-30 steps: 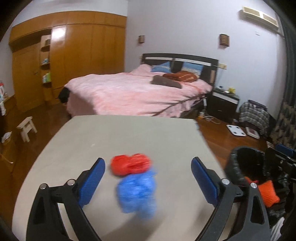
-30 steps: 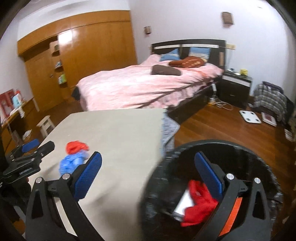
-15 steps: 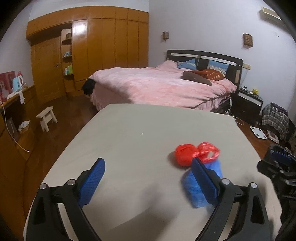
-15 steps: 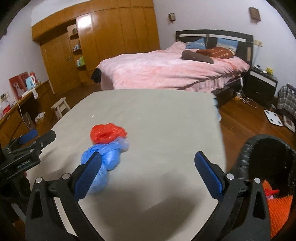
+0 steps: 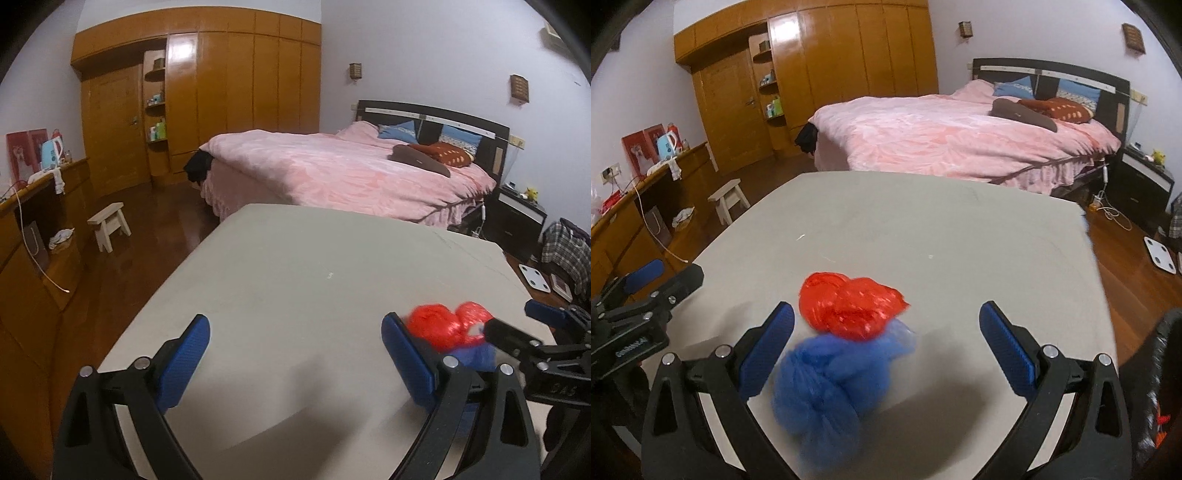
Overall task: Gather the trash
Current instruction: 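Move both open tools back to the red and blue plastic bags, then close the right tool on the red plastic bag and lift it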
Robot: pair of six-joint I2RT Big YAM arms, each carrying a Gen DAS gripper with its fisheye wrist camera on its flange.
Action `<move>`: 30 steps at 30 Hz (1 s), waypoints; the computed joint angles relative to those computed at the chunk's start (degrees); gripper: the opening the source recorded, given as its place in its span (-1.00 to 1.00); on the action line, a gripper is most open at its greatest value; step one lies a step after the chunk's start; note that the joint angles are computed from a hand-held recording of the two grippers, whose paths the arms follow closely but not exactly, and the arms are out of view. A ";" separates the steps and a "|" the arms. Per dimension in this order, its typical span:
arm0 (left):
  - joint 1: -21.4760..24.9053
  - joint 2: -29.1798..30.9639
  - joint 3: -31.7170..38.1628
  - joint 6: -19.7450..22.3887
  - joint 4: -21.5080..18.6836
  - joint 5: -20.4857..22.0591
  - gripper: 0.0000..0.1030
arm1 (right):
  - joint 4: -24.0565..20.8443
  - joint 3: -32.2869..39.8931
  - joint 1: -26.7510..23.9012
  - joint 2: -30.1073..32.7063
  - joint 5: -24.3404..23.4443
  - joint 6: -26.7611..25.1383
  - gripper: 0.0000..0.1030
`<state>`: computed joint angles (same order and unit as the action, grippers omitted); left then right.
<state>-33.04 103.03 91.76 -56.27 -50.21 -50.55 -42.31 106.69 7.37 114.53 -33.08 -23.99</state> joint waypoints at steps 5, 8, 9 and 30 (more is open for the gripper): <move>0.51 -0.82 -1.45 -1.24 0.23 -0.08 0.79 | -1.47 2.04 1.60 1.74 0.38 -0.34 0.89; 0.85 -1.13 -2.12 -1.37 0.74 0.27 0.79 | -2.80 3.08 2.18 2.69 0.88 -0.68 0.89; 0.92 -1.10 -2.16 -1.40 0.80 0.37 0.79 | -3.63 3.81 2.32 3.20 0.92 -0.62 0.89; 0.31 -0.77 -1.42 -0.94 1.27 0.49 0.79 | -11.76 8.99 2.09 6.15 -3.96 -4.37 -0.21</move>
<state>-32.73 102.25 90.34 -57.21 -48.94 -50.06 -54.07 115.68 9.46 120.68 -37.04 -28.36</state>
